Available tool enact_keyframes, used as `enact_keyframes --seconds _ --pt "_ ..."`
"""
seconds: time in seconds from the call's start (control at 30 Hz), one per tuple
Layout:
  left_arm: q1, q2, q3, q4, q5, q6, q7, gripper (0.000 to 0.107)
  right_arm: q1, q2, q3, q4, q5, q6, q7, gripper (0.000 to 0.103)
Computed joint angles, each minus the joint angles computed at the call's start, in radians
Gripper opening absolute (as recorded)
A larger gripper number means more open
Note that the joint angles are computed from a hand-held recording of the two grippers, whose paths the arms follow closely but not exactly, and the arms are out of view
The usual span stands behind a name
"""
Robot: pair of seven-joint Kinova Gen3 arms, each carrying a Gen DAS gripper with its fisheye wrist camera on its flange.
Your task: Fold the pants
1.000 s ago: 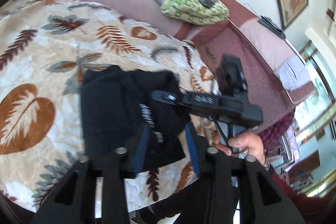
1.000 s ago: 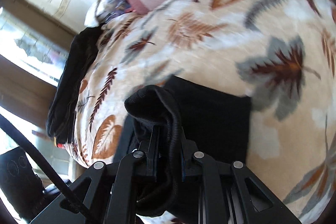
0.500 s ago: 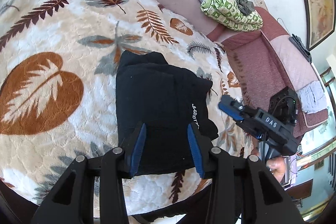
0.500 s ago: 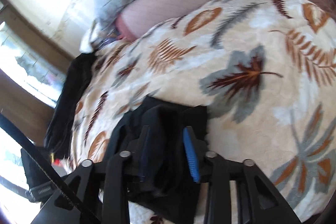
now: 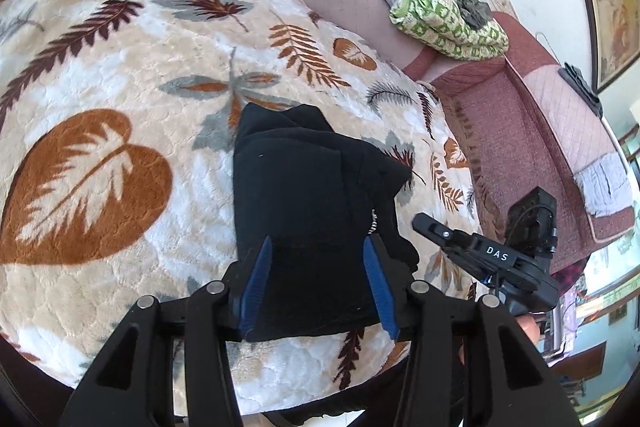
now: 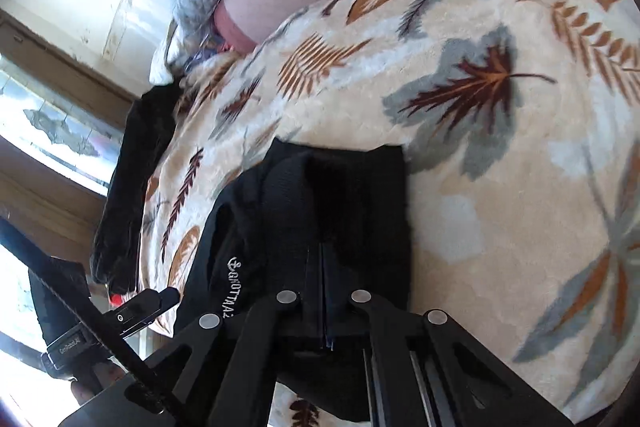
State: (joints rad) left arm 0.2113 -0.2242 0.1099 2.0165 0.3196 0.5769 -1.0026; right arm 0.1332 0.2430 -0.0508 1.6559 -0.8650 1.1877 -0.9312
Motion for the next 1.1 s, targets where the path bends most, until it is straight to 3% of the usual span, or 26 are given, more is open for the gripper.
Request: enact_keyframes --seconds 0.17,0.3,0.43,0.6,0.63,0.73,0.8,0.83,0.87,0.93,1.1 --pt "0.003 0.044 0.044 -0.056 -0.062 0.019 0.017 0.046 0.027 -0.006 0.027 0.020 0.006 -0.034 -0.027 0.001" --pt "0.011 0.057 0.063 -0.067 -0.102 0.016 0.055 0.047 0.075 0.006 0.013 0.025 -0.089 0.016 0.050 0.007" --pt "0.016 0.045 0.058 -0.057 -0.111 0.019 0.079 0.047 0.031 -0.007 -0.007 0.032 -0.107 -0.033 0.096 0.033" --pt "0.010 0.027 0.055 -0.042 -0.126 0.026 0.108 0.048 -0.050 0.017 -0.034 0.014 -0.061 -0.128 0.087 0.035" --pt "0.011 0.024 0.050 -0.036 -0.120 0.023 0.106 0.048 -0.057 0.025 -0.040 0.014 -0.059 -0.140 0.092 0.039" --pt "0.009 0.024 0.048 -0.030 -0.116 0.022 0.111 0.049 -0.052 0.052 -0.058 0.013 -0.082 -0.124 0.110 0.043" --pt "0.007 0.025 0.048 -0.032 -0.119 0.023 0.112 0.050 -0.045 0.058 -0.067 0.009 -0.089 -0.088 0.125 0.034" --pt "0.007 0.027 0.048 -0.036 -0.122 0.022 0.110 0.050 -0.041 0.058 -0.067 0.006 -0.088 -0.070 0.129 0.016" --pt "0.010 0.029 0.043 -0.038 -0.117 0.022 0.099 0.050 -0.030 0.058 -0.063 0.003 -0.094 -0.044 0.131 0.009" --pt "0.012 0.040 0.045 -0.051 -0.121 0.022 0.086 0.050 -0.002 0.061 -0.054 0.004 -0.129 -0.006 0.134 0.004" --pt "0.030 0.072 0.063 -0.074 -0.135 0.004 0.061 0.051 0.053 0.042 -0.012 0.004 -0.171 0.019 0.111 0.003"
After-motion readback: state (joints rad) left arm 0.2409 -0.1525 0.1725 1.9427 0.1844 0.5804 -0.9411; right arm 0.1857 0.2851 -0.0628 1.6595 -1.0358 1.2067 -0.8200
